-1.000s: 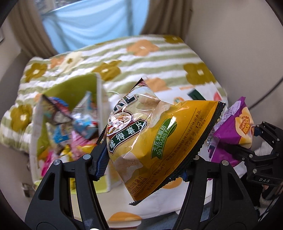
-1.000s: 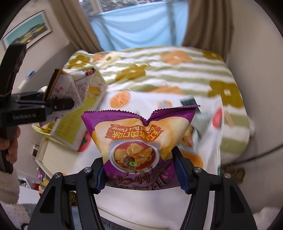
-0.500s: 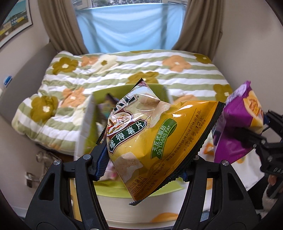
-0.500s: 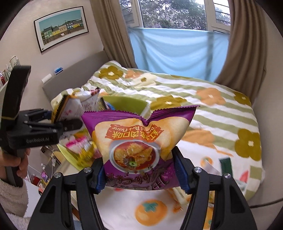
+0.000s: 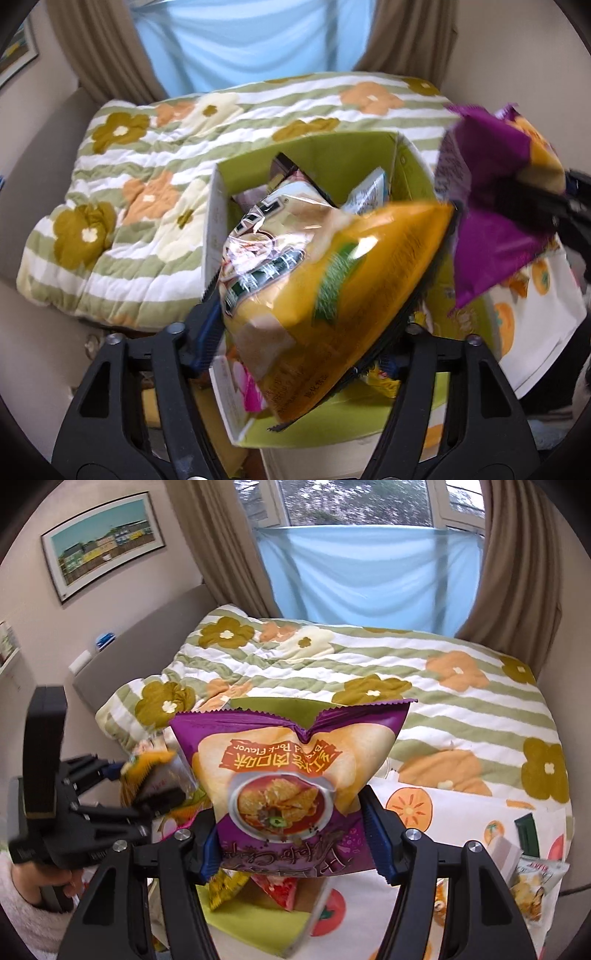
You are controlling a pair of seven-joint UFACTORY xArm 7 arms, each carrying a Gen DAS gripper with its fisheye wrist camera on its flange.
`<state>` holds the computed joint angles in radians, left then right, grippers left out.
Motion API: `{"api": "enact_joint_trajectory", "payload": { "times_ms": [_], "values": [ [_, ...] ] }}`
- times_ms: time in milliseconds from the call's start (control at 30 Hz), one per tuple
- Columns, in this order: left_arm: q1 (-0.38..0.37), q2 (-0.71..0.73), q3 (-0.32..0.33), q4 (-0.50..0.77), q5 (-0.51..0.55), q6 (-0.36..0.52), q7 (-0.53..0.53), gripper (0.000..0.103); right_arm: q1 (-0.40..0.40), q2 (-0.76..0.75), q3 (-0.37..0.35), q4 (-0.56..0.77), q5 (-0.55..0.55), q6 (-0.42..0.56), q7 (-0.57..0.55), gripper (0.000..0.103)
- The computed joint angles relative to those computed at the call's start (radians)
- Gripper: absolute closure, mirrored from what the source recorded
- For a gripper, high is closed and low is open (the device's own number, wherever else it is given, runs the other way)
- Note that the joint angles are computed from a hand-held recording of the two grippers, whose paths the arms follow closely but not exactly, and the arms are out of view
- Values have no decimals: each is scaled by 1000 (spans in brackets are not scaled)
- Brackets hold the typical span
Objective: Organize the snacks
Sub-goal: 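Carry both held bags over the box, then open both tools to drop the bags into the box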
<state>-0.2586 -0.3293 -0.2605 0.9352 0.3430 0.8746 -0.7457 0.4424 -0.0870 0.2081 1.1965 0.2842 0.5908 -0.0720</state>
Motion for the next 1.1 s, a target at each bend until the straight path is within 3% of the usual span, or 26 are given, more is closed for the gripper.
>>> {"api": "enact_joint_trajectory", "payload": {
  "times_ms": [33, 67, 300, 600, 833, 900, 967, 1000, 1100],
  "values": [
    [-1, 5, -4, -1, 8, 0, 2, 6, -1, 8, 6, 5, -23, 1, 34, 43],
    [0, 3, -7, -10, 22, -7, 3, 0, -1, 22, 10, 18, -41, 5, 59, 43],
    [-2, -82, 16, -103, -54, -86, 5, 0, -1, 75, 13, 61, -100, 40, 139, 43],
    [44, -130, 5, -128, -84, -81, -72, 0, 6, 151, 22, 135, -34, 101, 16, 43],
    [57, -148, 4, -144, -94, -76, -103, 0, 22, 229, 32, 218, -80, 129, -11, 40],
    [60, -154, 1, -148, -92, -71, -109, 0, 20, 234, 38, 220, -57, 125, -39, 35],
    [59, -160, -1, -154, -94, -68, -112, 0, 14, 219, 46, 193, -4, 92, -79, 7],
    [58, -163, 0, -158, -96, -69, -114, 0, 16, 206, 48, 172, 9, 66, -91, 1],
    [51, -177, 2, -172, -112, -79, -117, 0, 24, 170, 45, 115, 5, 14, -93, 0]
  ]
}}
